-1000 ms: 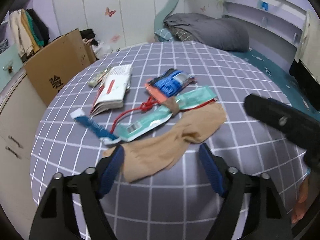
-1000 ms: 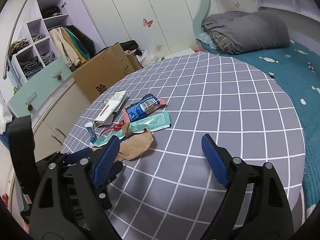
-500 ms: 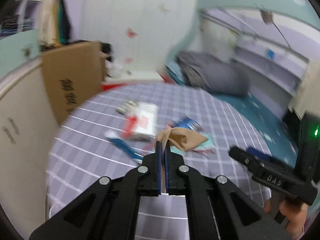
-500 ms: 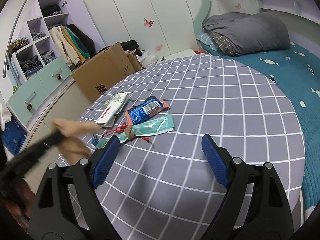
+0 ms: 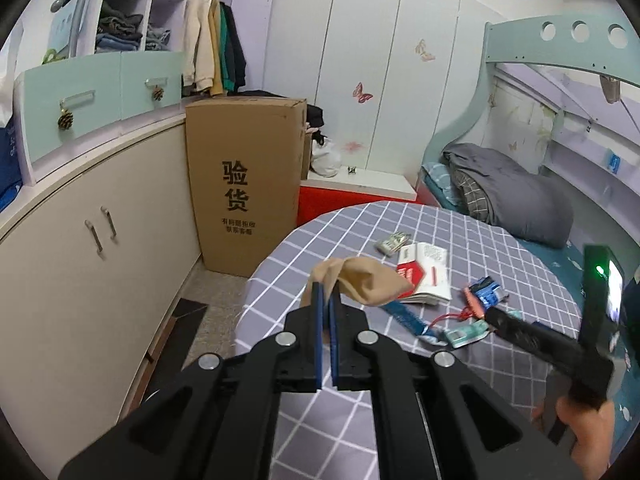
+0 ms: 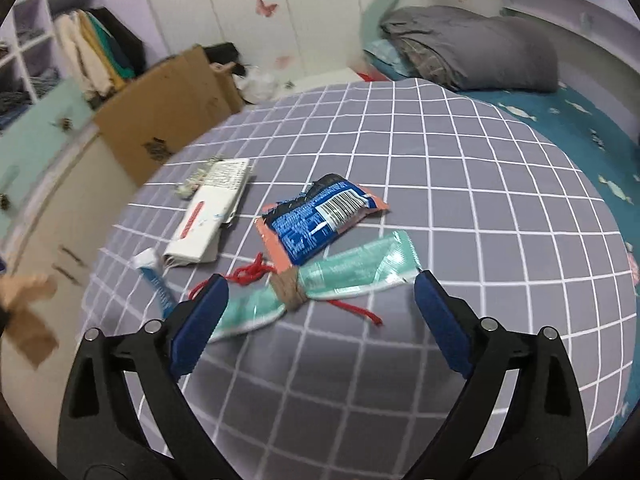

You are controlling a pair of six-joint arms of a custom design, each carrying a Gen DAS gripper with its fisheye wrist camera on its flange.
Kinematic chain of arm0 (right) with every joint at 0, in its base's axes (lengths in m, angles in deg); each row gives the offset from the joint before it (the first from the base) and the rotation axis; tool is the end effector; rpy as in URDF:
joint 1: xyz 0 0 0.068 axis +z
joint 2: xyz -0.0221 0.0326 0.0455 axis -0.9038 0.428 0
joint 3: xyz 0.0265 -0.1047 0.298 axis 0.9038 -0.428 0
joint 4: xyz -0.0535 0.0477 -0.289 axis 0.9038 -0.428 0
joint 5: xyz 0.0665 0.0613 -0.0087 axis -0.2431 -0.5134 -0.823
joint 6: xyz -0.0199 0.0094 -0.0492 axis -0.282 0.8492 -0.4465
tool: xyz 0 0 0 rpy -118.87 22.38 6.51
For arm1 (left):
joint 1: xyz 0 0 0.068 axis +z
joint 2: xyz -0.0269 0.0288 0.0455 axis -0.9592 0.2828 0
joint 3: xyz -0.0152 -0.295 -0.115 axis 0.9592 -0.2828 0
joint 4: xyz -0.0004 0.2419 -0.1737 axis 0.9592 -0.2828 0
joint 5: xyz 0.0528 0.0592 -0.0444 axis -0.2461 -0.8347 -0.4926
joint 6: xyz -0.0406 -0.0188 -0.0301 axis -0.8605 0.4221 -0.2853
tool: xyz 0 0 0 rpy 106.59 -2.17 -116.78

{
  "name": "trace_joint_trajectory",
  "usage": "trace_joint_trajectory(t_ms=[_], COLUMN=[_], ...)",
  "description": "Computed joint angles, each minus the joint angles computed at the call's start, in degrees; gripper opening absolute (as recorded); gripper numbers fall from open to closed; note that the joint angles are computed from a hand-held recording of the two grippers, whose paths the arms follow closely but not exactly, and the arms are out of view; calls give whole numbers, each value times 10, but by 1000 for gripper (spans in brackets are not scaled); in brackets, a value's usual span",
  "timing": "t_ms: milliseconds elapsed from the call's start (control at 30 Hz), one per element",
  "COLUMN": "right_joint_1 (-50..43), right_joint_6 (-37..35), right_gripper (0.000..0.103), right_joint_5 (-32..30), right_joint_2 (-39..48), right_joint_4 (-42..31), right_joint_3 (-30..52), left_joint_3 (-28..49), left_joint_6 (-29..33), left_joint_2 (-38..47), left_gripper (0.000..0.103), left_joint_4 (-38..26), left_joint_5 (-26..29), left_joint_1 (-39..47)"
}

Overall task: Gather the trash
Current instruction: 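Grasp the green toothpaste tube with the right tool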

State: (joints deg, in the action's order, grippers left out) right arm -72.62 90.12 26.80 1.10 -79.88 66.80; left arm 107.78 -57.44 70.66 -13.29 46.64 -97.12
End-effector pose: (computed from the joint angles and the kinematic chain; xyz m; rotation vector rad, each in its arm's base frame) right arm 0.2841 -0.0325 0.2307 0.1231 2.4062 0.1942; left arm 0.1814 -0.0631 0.2844 -0.2430 2.1327 -0.0156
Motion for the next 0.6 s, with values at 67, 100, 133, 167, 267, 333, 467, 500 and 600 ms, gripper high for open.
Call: trace_joint_trajectory(t_ms=[67, 100, 133, 167, 267, 333, 467, 500, 600], right_joint_1=[22, 24, 21, 13, -18, -42, -86, -98, -120], right_joint_6=[-8, -13, -20, -24, -51, -65, -101, -113, -129], right_gripper=[92, 92, 92, 92, 92, 92, 92, 92, 92], right_joint_5=[41, 45, 41, 32, 17, 4, -3, -4, 3], right_joint_2=[20, 25, 28, 25, 11, 3, -14, -18, -23], right_joint_4=[-6, -10, -11, -9, -18, -23, -45, -50, -48], right_joint_3=[10, 12, 10, 6, -3, -11, -15, -17, -18], left_joint_3=[-8, -14, -18, -24, -33, -39, -49, -52, -59], left_joint_6=[4, 8, 10, 14, 14, 17, 25, 27, 30], left_joint_2=[-13, -20, -26, -33, -38, -42, -49, -51, -57], left_gripper=[3, 3, 3, 3, 3, 3, 3, 3, 3], left_joint_4=[-7, -10, -11, -11, -10, -11, -12, -12, -13], left_joint_5=[13, 20, 24, 37, 56, 69, 86, 91, 104], left_joint_1=[11, 19, 24, 37, 53, 66, 82, 88, 100])
